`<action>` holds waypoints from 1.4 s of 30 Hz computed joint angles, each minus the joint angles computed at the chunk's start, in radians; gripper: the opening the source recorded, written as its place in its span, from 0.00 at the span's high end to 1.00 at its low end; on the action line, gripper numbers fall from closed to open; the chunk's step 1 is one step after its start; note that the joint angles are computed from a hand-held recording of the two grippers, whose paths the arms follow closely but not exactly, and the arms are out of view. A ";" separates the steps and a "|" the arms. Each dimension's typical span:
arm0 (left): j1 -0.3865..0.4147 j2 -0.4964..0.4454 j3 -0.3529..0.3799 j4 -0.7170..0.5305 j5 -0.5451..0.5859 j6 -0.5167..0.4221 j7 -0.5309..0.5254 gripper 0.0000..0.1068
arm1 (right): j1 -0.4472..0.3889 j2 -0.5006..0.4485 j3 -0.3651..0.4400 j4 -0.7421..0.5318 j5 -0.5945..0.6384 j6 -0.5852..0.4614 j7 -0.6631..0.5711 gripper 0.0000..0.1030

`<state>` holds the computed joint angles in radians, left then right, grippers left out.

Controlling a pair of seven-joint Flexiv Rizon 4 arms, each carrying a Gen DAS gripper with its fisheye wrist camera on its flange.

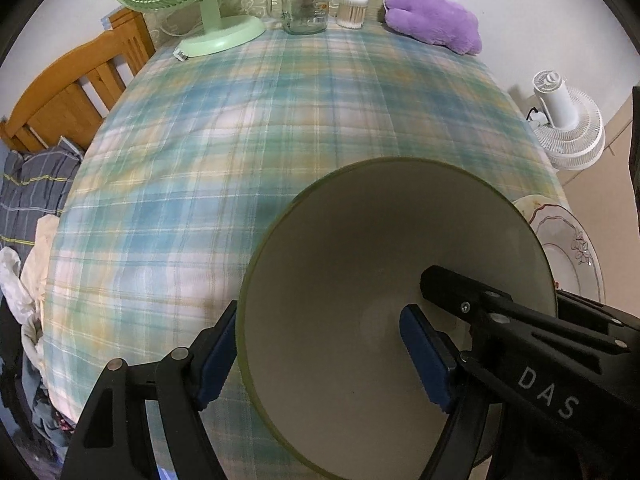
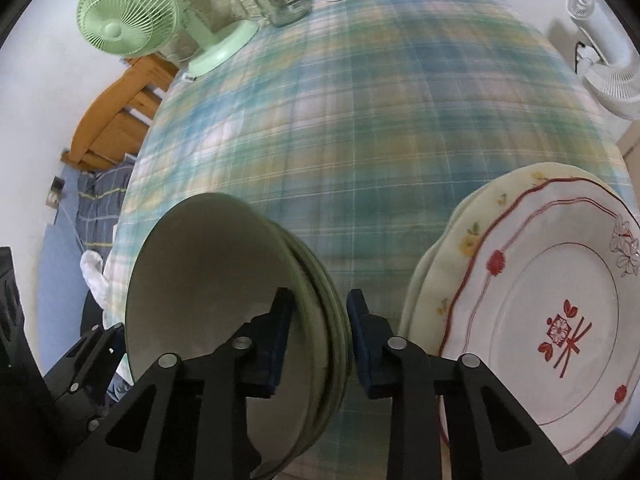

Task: Organize plates and bowls

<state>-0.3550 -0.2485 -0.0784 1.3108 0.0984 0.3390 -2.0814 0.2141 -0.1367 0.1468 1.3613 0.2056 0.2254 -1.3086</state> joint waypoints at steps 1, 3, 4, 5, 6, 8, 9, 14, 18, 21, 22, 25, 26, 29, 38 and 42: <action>0.002 0.003 -0.001 0.010 -0.005 0.017 0.007 0.26 | 0.001 0.000 0.000 0.000 -0.002 0.000 0.001 0.70; 0.009 0.007 -0.003 0.032 -0.027 0.049 0.026 0.28 | 0.001 0.001 0.000 0.001 0.000 0.000 0.006 0.70; 0.013 0.008 -0.004 0.040 -0.038 0.061 0.035 0.28 | 0.003 0.001 0.000 0.002 -0.005 0.001 0.010 0.70; 0.018 0.009 -0.005 0.051 -0.056 0.074 0.044 0.29 | 0.005 0.001 0.000 0.002 -0.012 0.000 0.014 0.70; 0.023 0.010 -0.006 0.061 -0.073 0.088 0.053 0.29 | 0.010 0.001 0.001 0.003 -0.026 0.002 0.021 0.70; 0.035 0.012 -0.009 0.088 -0.114 0.121 0.074 0.29 | 0.016 0.002 0.002 0.006 -0.042 0.002 0.035 0.69; 0.039 0.013 -0.011 0.101 -0.133 0.137 0.086 0.29 | 0.019 0.002 0.003 0.007 -0.049 0.003 0.043 0.69; 0.056 0.031 -0.014 0.173 -0.203 0.233 0.141 0.29 | 0.025 0.000 0.002 0.010 -0.071 0.004 0.068 0.69; 0.065 0.037 -0.018 0.204 -0.246 0.275 0.179 0.35 | 0.029 0.002 0.003 0.016 -0.085 0.011 0.084 0.68; 0.066 0.042 -0.019 0.214 -0.256 0.287 0.185 0.37 | 0.040 0.002 0.006 0.023 -0.120 0.015 0.092 0.66; 0.065 0.043 -0.019 0.215 -0.257 0.287 0.186 0.37 | 0.041 0.002 0.006 0.024 -0.123 0.015 0.097 0.66; 0.067 0.041 -0.020 0.206 -0.256 0.271 0.197 0.37 | 0.047 0.004 0.006 0.028 -0.140 0.014 0.117 0.66; 0.068 0.042 -0.020 0.205 -0.259 0.268 0.202 0.38 | 0.050 0.005 0.007 0.028 -0.150 0.010 0.127 0.65; 0.072 0.045 -0.022 0.200 -0.271 0.243 0.226 0.38 | 0.056 0.009 0.007 0.026 -0.164 -0.007 0.154 0.65; 0.077 0.071 -0.026 0.179 -0.291 0.218 0.300 0.38 | 0.078 0.047 0.014 0.025 -0.221 -0.020 0.250 0.65; 0.075 0.081 -0.030 0.168 -0.300 0.205 0.327 0.38 | 0.083 0.072 0.016 0.026 -0.247 -0.032 0.290 0.64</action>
